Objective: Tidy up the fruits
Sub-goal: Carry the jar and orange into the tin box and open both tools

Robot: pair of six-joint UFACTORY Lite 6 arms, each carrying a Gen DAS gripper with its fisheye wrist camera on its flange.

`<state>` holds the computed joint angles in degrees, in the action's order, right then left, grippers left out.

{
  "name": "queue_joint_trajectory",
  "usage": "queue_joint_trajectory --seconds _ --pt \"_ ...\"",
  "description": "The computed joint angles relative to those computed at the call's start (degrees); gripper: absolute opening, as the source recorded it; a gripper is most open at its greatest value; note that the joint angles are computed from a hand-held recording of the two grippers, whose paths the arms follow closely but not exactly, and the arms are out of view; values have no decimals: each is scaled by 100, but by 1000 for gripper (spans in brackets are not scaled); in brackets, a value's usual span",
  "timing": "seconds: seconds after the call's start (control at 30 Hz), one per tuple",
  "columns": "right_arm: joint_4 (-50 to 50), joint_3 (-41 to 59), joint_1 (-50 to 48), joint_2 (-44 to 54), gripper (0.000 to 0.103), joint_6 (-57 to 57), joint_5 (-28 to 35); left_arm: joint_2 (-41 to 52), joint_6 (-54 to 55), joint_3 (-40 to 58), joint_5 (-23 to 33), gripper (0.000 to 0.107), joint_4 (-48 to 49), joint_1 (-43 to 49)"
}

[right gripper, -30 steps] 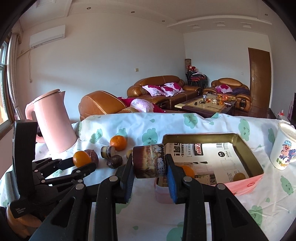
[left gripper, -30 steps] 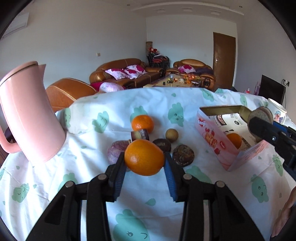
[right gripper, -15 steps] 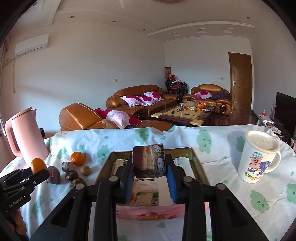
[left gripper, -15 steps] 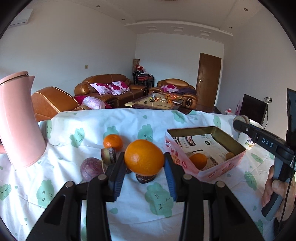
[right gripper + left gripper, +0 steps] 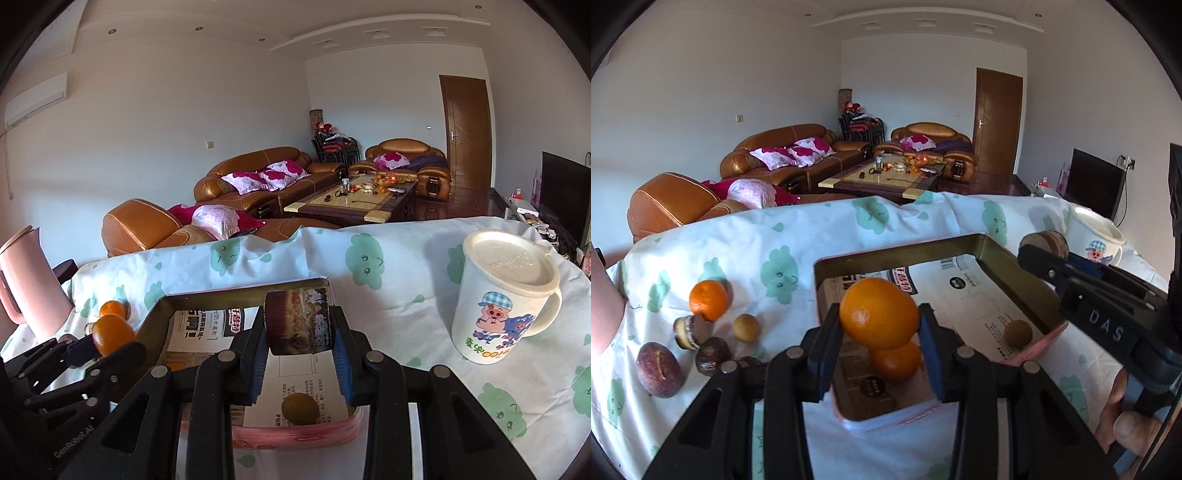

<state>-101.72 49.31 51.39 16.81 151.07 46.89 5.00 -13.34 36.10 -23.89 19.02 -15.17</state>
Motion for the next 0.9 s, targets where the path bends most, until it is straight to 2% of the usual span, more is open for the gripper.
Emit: queue_joint_trajectory --seconds 0.1,0.23,0.4,0.5,0.6,0.67,0.7,0.77,0.87,0.9 --pt "-280 172 -203 226 33 71 -471 300 1024 198 94 42 -1353 -448" --pt "-548 341 -323 431 34 161 -839 506 1973 315 123 42 -2446 -727" --pt "-756 372 -392 496 34 349 -1018 574 2113 391 202 43 -2661 -743" --pt "-999 269 -490 435 34 656 -1138 527 2368 334 110 48 -3003 -780" --pt "-1612 57 -582 316 34 1360 -1206 365 2691 151 -100 67 -3424 -854" --pt "-1953 -18 -636 274 37 1746 -1284 264 2963 25 -290 85 -3787 -926" --pt "-1988 -40 -619 254 38 1804 -1257 189 2979 -62 -393 89 -3826 -938" --pt "-2059 -96 -554 196 47 1886 -1144 58 2996 -200 -541 103 -3867 -935" --pt "-1724 -137 -346 118 62 1633 -796 -25 3071 -284 -665 103 -3999 -963" --pt "-1566 -158 -253 82 63 1515 -628 -42 3091 -286 -640 103 -4015 -967"
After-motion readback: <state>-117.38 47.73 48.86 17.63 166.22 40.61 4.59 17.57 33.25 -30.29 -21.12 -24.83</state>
